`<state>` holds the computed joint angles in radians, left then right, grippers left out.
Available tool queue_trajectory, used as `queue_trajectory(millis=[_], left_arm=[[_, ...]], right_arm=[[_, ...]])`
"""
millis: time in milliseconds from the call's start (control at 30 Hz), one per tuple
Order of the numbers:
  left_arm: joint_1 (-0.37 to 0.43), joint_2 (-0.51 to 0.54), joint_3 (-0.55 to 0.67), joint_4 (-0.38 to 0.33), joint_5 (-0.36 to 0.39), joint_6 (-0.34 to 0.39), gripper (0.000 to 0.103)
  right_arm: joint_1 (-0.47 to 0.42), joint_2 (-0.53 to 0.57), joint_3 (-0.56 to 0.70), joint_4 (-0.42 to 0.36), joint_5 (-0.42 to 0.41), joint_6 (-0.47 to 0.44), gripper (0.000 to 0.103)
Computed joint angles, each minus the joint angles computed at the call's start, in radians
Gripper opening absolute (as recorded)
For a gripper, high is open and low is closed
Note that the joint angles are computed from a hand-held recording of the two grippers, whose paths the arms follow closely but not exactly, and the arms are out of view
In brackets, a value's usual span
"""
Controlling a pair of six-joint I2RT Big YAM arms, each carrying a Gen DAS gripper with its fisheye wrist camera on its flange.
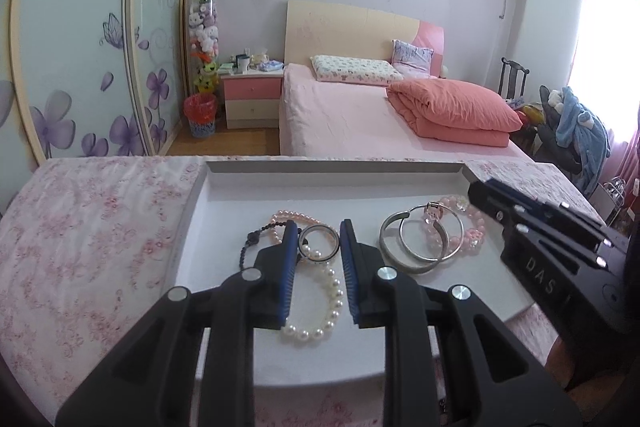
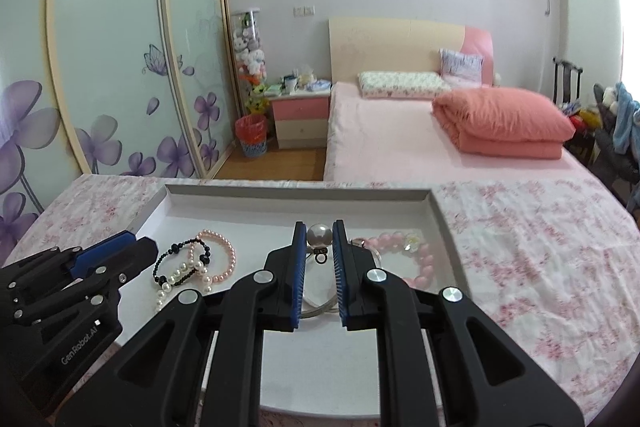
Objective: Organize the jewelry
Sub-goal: 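Carry the ring and pendant into the gray tray and open both tools, then withdraw both tools toward the dark red bead strand and pearl earring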
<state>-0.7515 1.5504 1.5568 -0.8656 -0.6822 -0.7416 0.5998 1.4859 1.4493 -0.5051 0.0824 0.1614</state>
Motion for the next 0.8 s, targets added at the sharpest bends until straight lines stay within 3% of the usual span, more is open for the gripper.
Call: queue_trajectory(millis=[67, 100, 133, 200, 500, 800], left_arm=[[0.007, 0.000, -0.002, 0.004, 0.016, 0.002, 0.023], [0.009, -0.002, -0.004, 0.007, 0.020, 0.003, 0.024], [0.013, -0.006, -0.009, 0.012, 0.027, 0.003, 0.027], [0.019, -0.020, -0.025, 0.021, 0.033, -0.003, 0.033], [0.039, -0.102, -0.101, 0.011, 0.050, -0.068, 0.033], [-0.016, -0.159, -0.167, -0.033, 0.076, -0.098, 0.033]], right_arm=[[-0.005, 0.007, 0.006, -0.018, -0.012, 0.007, 0.016], [-0.007, 0.005, 0.005, -0.022, -0.018, 0.012, 0.021], [-0.010, 0.001, 0.001, -0.023, -0.022, 0.017, 0.035], [-0.016, -0.009, -0.008, -0.016, -0.030, 0.030, 0.051], [-0.035, -0.066, -0.052, -0.008, -0.046, 0.038, 0.051], [-0.032, -0.151, -0.142, -0.097, -0.078, -0.014, 0.051]])
